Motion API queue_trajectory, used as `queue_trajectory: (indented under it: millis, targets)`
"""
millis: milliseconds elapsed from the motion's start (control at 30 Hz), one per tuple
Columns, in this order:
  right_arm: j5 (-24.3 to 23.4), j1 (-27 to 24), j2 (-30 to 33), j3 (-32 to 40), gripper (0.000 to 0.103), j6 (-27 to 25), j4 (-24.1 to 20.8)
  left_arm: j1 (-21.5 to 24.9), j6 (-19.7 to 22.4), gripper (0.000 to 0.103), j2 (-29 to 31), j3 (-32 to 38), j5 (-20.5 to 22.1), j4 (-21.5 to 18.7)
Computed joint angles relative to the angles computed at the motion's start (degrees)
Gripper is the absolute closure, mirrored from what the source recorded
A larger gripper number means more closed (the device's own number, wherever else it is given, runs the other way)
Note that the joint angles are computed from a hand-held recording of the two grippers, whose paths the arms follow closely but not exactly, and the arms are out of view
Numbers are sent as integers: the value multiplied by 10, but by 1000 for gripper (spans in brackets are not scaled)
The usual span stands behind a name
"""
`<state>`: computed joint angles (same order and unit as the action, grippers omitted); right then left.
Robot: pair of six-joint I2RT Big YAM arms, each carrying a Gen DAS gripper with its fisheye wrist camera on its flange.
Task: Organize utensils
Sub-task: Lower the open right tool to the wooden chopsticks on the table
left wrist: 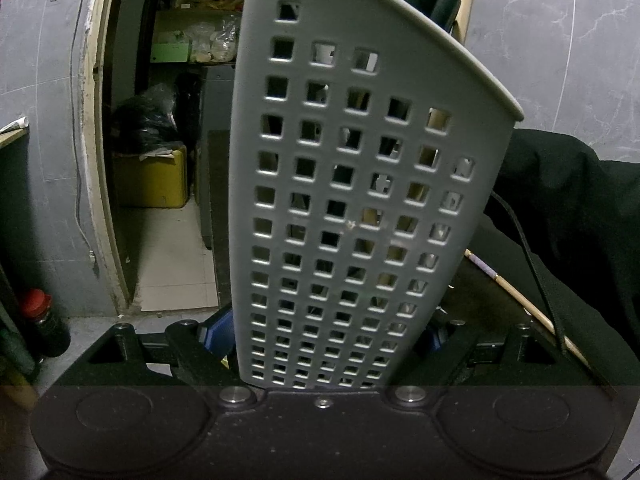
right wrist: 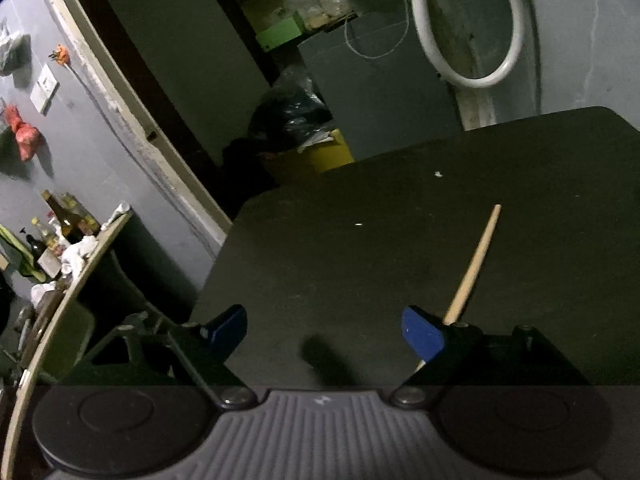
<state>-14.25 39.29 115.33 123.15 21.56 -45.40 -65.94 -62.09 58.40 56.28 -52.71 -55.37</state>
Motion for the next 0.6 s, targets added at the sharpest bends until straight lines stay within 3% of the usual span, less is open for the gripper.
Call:
queue_trajectory:
  millis: [267, 600]
  targets:
    - [36, -35, -77, -119, 14, 33, 44, -5, -9, 17, 1, 0, -6, -4]
    - [52, -96, -241, -342, 12, 53, 86, -12, -19, 17, 1, 1, -14, -12]
